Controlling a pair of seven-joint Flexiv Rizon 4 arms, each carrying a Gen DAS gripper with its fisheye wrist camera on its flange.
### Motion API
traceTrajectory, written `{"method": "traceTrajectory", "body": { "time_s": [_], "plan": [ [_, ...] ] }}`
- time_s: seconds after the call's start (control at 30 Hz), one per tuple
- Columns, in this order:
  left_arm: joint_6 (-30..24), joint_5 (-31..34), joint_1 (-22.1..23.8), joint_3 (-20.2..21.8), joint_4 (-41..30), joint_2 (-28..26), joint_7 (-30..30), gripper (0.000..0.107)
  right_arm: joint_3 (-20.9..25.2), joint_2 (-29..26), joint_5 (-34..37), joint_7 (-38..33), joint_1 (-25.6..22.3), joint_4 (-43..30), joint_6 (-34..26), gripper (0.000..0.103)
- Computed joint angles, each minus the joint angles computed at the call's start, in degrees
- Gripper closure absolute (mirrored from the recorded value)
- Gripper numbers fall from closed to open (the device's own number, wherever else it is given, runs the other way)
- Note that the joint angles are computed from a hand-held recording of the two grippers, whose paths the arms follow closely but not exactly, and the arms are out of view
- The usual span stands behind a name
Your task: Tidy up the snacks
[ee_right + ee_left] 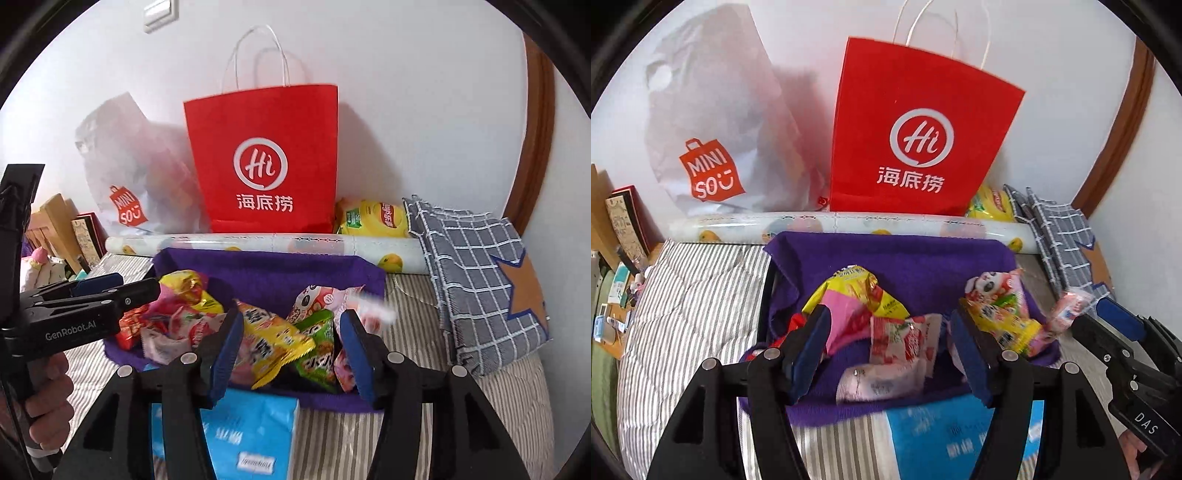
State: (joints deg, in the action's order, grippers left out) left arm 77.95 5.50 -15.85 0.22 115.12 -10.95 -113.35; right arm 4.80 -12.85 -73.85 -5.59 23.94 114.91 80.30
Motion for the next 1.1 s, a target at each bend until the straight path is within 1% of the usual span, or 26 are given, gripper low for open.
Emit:
{"method": "traceTrajectory", "body": {
  "time_s": [0.1,0.2,0.3,0.43,0.47,0.57,0.63,0.7,0.8,0.83,0.9,0.93,0.97,1.03,1.1],
  "plan": [
    [0.37,-1.18,0.12,-0.71,2.27,2.41,0.82,0.040,0.97,2.22,0.20,1.08,0.16,1.65,-1.24,0.051],
    [-0.37,-1.36,0.06,-1.21,4.13,4.85,0.99,0.040,2.85,4.54,2.61,0.65,0.67,3.28,-5.30,0.051],
    [-1.72,0.79,-0.20,-1.57,5.47,7.47,-0.68,0.040,4.38,7.09,2.75,2.35,0.98,4.92,-8.95,0.051],
    [-3.51,5.47,-0.09,-2.70,6.94,11.34,-4.75,0.040,6.53,11.03,1.46,5.56,0.50,7.39,-11.89,0.051],
    [-3.62,5.75,0.04,-3.10,7.60,12.39,-5.29,0.039,7.37,12.38,1.75,5.97,0.50,8.15,-13.11,0.051],
    [-3.01,5.45,0.44,-4.23,9.94,15.47,-5.90,0.035,9.27,15.17,4.23,5.62,0.23,9.87,-14.04,0.051],
    [-2.74,6.62,0.99,-5.31,11.51,18.12,-7.67,0.032,10.67,17.28,7.09,4.58,0.25,11.35,-14.61,0.051],
    [-2.64,7.46,1.48,-6.41,13.29,21.15,-8.88,0.027,11.89,18.99,9.34,4.27,0.25,12.59,-15.45,0.051],
    [-3.67,9.15,2.94,-8.78,15.04,25.25,-10.92,0.022,13.77,21.72,13.91,3.33,0.49,14.63,-16.54,0.051],
    [-4.33,9.89,3.51,-9.74,15.54,26.81,-11.82,0.021,14.47,22.81,14.51,3.82,0.45,15.36,-17.15,0.050],
    [-5.41,10.89,4.48,-11.42,16.29,29.36,-13.22,0.017,15.79,24.75,14.25,5.26,0.16,16.53,-18.47,0.038],
    [-6.11,11.14,4.81,-12.16,16.57,30.52,-13.75,0.016,16.32,25.71,13.54,6.04,-0.10,17.10,-18.89,0.027],
    [-6.73,11.30,5.08,-12.84,16.83,31.59,-14.33,0.016,17.06,26.94,12.34,7.18,-0.39,17.77,-19.59,0.020],
    [-8.20,11.86,5.73,-14.45,17.26,33.89,-15.87,0.015,18.55,29.24,11.47,8.51,-0.50,18.81,-21.71,0.019],
    [-9.93,12.32,6.03,-15.79,17.40,35.92,-16.65,0.013,19.33,31.12,13.43,7.59,0.03,19.58,-22.74,0.014]
  ]
}}
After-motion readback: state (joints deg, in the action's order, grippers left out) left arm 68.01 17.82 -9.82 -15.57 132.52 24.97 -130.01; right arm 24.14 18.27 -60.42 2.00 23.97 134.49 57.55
